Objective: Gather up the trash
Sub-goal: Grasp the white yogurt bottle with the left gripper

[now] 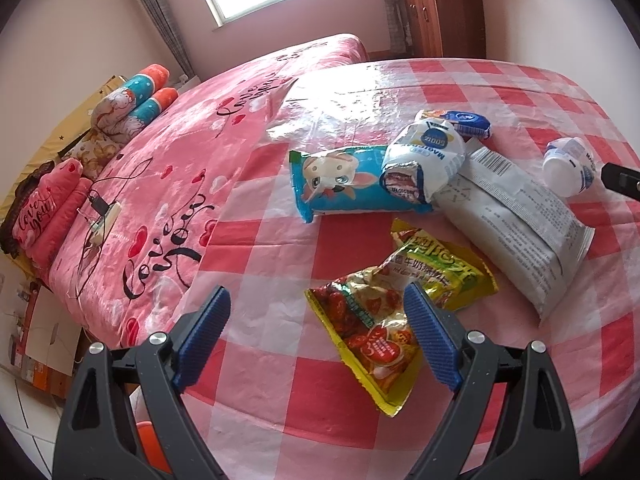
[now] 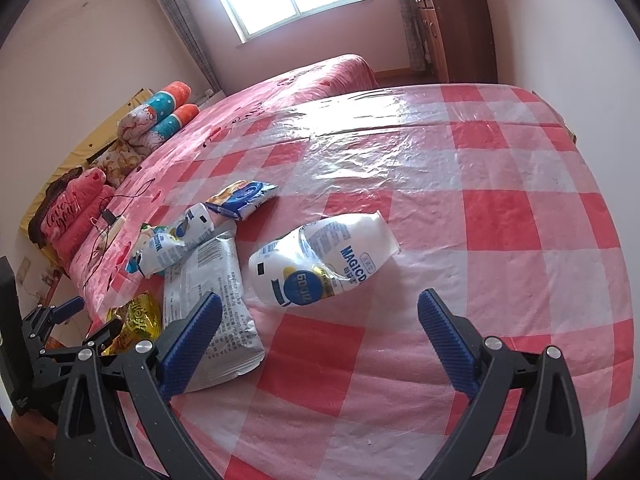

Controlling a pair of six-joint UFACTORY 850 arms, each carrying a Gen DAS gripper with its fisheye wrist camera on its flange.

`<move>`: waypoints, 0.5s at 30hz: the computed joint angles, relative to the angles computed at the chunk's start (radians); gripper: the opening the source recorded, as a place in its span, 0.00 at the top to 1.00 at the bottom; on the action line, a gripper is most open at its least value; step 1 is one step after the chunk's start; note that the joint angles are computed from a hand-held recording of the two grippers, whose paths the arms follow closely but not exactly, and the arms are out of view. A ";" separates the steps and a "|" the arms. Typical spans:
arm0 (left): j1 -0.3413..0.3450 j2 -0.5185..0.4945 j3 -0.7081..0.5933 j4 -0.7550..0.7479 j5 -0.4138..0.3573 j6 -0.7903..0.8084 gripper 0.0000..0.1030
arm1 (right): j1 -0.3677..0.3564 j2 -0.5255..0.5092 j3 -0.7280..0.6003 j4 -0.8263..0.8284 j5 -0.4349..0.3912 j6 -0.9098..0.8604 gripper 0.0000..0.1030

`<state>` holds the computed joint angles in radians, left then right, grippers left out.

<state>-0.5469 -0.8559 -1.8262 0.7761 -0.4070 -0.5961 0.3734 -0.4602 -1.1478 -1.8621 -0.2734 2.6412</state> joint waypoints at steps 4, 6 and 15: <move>-0.004 0.007 0.023 0.102 -0.004 -0.097 0.14 | 0.006 -0.002 -0.005 0.012 -0.005 -0.018 0.06; -0.005 0.013 0.034 0.139 -0.002 -0.133 0.14 | 0.010 -0.003 -0.008 0.027 -0.007 -0.036 0.06; -0.003 0.028 0.066 0.229 0.002 -0.212 0.14 | 0.021 -0.014 -0.026 0.084 -0.009 -0.114 0.06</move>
<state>-0.5503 -0.8277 -1.7603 1.0050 -0.4054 -0.8083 0.3948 -0.4745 -1.1736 -1.7785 -0.2826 2.5270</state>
